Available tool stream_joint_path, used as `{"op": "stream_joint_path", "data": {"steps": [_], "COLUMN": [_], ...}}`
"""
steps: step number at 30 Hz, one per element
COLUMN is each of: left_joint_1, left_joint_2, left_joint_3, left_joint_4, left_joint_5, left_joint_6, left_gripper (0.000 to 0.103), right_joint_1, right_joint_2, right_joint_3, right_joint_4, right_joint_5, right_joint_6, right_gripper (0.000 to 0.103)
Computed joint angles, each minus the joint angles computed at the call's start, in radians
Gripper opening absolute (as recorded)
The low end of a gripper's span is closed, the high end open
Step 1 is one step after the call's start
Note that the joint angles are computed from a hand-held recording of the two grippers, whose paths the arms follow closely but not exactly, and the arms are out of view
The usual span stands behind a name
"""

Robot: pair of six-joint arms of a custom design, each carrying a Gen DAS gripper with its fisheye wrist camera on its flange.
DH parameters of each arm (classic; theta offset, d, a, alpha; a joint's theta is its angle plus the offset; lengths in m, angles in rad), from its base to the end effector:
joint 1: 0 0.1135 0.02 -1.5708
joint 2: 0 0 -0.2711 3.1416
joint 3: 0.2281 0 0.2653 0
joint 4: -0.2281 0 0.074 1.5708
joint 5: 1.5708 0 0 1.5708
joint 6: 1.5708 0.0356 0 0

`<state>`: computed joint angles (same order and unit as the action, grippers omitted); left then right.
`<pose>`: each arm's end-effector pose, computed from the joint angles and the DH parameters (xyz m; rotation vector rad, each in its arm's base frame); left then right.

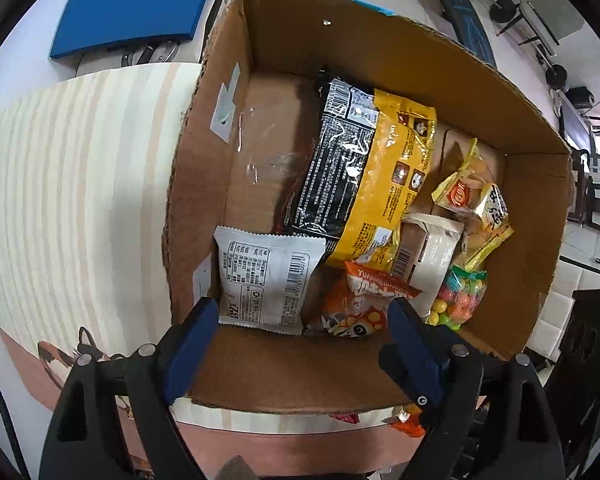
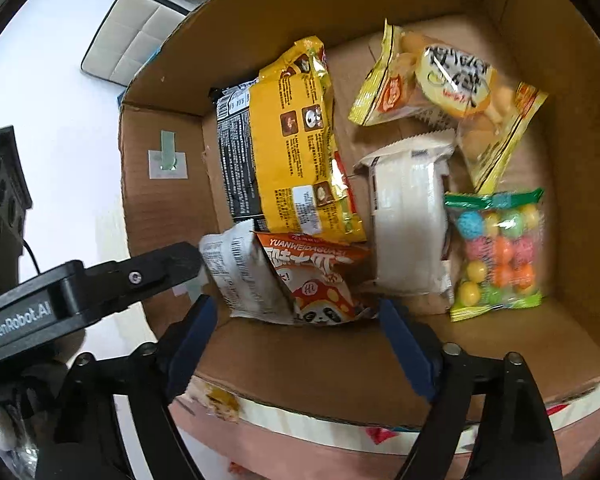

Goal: Organize snacks
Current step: 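Drop the sachet and panda bag into the box, opening both tools, then withdraw both tools from the box toward the remaining snacks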

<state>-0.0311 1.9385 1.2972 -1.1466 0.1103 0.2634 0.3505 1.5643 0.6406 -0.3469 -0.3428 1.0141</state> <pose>0.3366 -0.0144 0.1531 -0.4128 -2.9032 0.1978 0.2342 0.0983 0.1119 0.9166 2.9051 0.6995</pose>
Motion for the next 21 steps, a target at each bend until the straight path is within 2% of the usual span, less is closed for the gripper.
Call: {"op": "stream_joint_path", "data": {"steps": [5,11,13,17,21], "left_joint_1": [0.012,0.096,0.140,0.269,0.438], "left_joint_2": [-0.111,-0.379,-0.480,-0.575,-0.621], "left_joint_3": [-0.078,-0.218,-0.260,-0.287,-0.333], "left_joint_4": [0.049,0.139,0.172,0.141,0.141], "left_joint_5": [0.020,0.057,0.072,0.126,0.125], "left_joint_6": [0.045,0.151,0.201,0.288,0.396], "left_gripper": [0.087,0.087,0.087,0.087,0.087], "right_joint_1": [0.060,0.203,0.249,0.359,0.487], "right_joint_2": [-0.076,-0.230,-0.275,-0.350,-0.318], "right_joint_3": [0.048,0.086,0.089,0.065,0.030], "right_joint_4": [-0.152,-0.305,-0.334,-0.349,-0.250], "right_joint_5": [0.140,0.387,0.439,0.430,0.383], "right_joint_6": [-0.051,-0.044,-0.011,0.140,0.286], "right_gripper": [0.090,0.094,0.094,0.094,0.094]}}
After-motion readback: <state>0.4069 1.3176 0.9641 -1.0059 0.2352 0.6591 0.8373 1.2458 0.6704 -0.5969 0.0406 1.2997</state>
